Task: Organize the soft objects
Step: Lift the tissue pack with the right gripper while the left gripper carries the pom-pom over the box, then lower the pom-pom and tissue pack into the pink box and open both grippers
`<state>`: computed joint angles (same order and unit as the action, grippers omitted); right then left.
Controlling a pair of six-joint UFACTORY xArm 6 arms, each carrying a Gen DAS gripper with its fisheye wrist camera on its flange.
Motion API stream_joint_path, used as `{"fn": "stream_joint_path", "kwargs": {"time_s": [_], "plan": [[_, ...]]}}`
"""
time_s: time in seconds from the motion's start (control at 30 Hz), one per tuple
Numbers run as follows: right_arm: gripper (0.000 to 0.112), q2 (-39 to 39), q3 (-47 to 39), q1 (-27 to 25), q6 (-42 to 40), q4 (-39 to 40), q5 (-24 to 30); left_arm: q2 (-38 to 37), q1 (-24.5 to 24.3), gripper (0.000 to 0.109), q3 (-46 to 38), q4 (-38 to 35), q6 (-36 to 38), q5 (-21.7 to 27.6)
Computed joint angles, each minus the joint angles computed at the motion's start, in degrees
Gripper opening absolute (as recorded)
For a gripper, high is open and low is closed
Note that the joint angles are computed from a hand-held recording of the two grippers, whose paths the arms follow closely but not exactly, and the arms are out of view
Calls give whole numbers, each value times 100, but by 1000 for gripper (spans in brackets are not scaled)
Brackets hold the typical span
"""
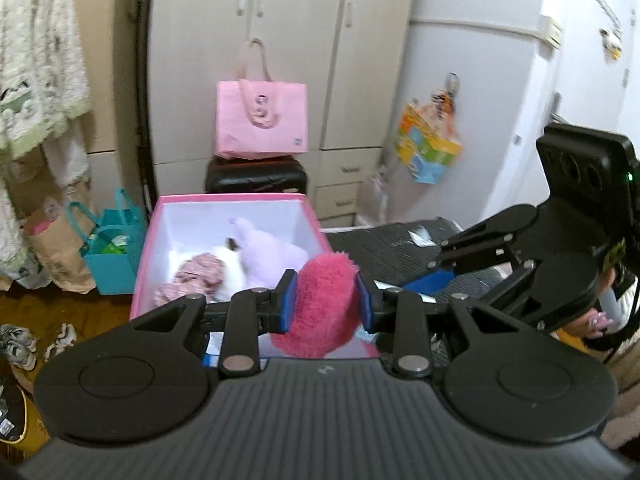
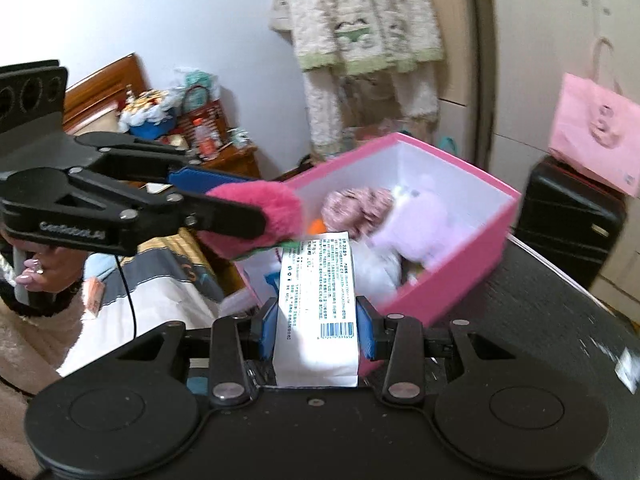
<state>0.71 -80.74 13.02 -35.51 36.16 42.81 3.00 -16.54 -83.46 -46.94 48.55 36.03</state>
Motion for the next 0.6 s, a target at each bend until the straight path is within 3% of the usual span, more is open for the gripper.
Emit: {"fn": "stream_joint_path", "kwargs": {"time_s": [0.2,0.4,0.5,0.6], "plan": [[45,1287,-1496,-3,47,-404,882,662,127,30,-534,-204,59,-169],[45,2657,-3352,-55,19,-502,2239,1394,157,30,-1171,87,-149,-228],[47,3008,-3728,-20,-64,-623,2393,1695,188,30,-1444,302,-406,-59],[47,3097,-3744,28,-148,-746,2186,1930,192,30,-1671,428,-580,26]]}}
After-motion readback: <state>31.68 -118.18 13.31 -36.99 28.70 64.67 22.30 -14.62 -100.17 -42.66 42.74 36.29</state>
